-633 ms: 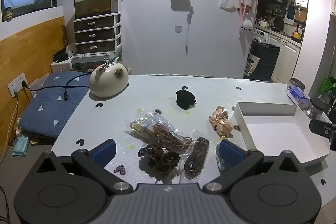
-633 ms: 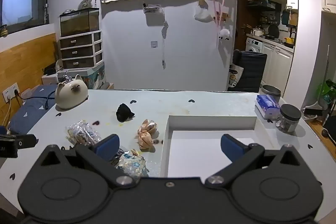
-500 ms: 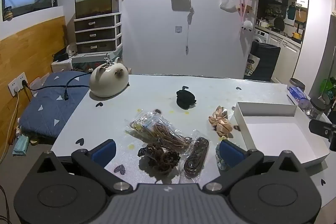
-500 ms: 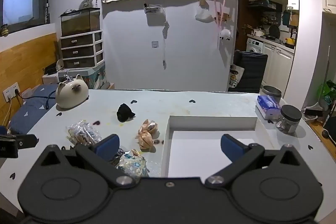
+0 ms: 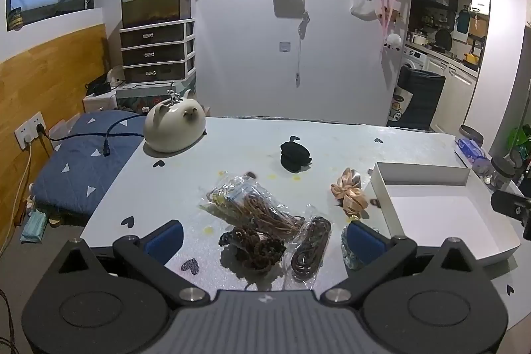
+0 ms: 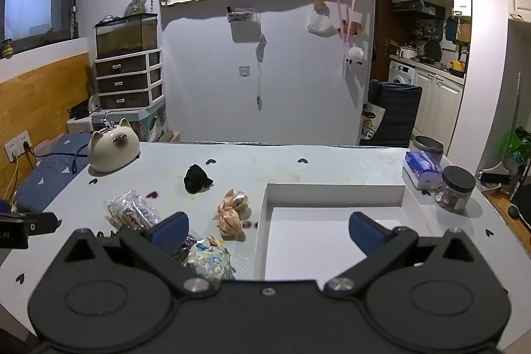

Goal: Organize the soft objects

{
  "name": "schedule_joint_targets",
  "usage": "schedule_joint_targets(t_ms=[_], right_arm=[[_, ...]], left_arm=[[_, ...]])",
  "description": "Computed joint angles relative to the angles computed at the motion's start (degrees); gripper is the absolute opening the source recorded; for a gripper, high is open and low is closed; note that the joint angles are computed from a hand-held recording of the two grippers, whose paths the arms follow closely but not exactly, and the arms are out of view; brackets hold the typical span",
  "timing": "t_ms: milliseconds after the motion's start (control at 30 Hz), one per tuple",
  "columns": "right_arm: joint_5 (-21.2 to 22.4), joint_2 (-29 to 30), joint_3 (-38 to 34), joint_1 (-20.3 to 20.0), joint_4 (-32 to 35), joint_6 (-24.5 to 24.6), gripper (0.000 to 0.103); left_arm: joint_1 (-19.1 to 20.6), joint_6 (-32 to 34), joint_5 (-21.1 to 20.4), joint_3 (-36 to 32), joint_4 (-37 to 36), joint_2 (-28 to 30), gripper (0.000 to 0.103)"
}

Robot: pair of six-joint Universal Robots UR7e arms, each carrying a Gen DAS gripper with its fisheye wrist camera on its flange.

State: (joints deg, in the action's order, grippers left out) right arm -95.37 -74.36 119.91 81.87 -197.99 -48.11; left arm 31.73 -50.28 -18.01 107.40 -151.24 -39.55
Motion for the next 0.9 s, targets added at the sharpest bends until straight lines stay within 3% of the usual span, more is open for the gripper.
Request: schedule_joint_targets(t_ms=[900], right_arm=[[0.1,-0.24,0.14,-0.11,0.11,0.05,0.103]], left_arm=[[0.03,0.35,-0.04,0.07,-0.68,0.02,0.103]])
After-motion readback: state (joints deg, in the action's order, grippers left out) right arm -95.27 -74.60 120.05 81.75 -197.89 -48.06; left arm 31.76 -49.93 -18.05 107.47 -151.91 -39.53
